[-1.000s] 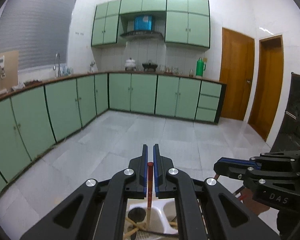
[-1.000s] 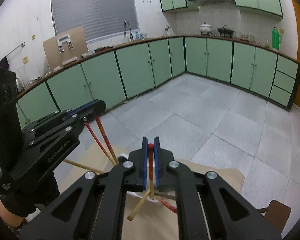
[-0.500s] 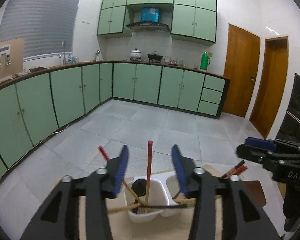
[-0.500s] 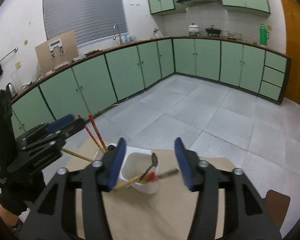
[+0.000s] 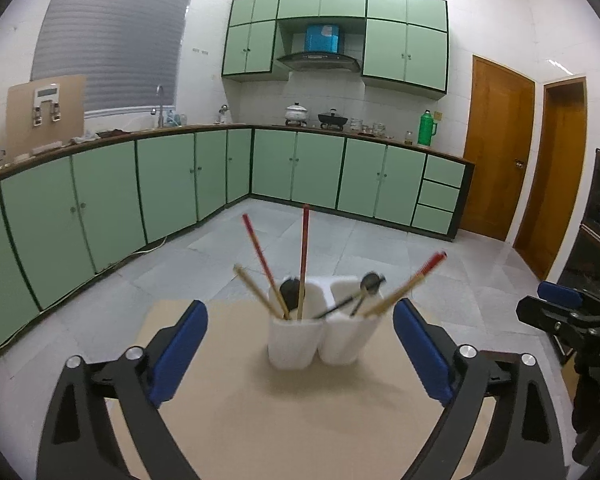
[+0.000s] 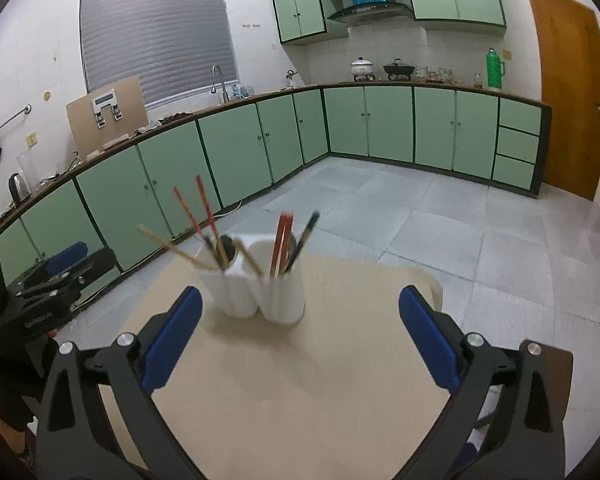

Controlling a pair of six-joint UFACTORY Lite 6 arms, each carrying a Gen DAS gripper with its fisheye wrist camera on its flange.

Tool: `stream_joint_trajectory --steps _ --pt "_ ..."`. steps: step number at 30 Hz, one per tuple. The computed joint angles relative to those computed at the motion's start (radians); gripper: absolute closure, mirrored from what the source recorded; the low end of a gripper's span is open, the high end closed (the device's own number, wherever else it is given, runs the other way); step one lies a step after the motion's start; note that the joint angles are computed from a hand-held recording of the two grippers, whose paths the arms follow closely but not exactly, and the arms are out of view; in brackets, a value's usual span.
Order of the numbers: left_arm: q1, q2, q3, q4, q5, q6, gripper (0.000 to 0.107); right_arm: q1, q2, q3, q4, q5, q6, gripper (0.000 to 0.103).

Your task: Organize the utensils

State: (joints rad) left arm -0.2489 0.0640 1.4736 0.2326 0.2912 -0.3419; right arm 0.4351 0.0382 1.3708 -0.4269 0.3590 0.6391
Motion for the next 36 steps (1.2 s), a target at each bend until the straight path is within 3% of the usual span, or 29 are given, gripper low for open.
stream_joint_trajectory --steps 2,7,13,24,36 --pt "-0.027 -0.078 -0.087 0.123 0.013 -0.128 0.011 0.026 -0.063 -0.078 -0.043 -0.005 0.065 0.006" --pt "-0.066 -0.230 -0.227 0.183 0.058 -0.210 0.010 0.119 -0.194 -0.215 -0.195 0.027 0.266 0.006" --pt "-0.171 -0.388 -0.342 0.369 0.156 -0.392 0.010 0.254 -0.297 -0.282 -0.335 0.117 0.428 0.006" --pt "-0.329 -0.559 -0.406 0.486 0.301 -0.514 0.010 0.459 -0.389 -0.279 -0.451 0.279 0.549 0.005" --pt "-0.496 -0.638 -0.386 0.599 0.464 -0.620 0.010 0.618 -0.424 -0.243 -0.538 0.434 0.611 0.006"
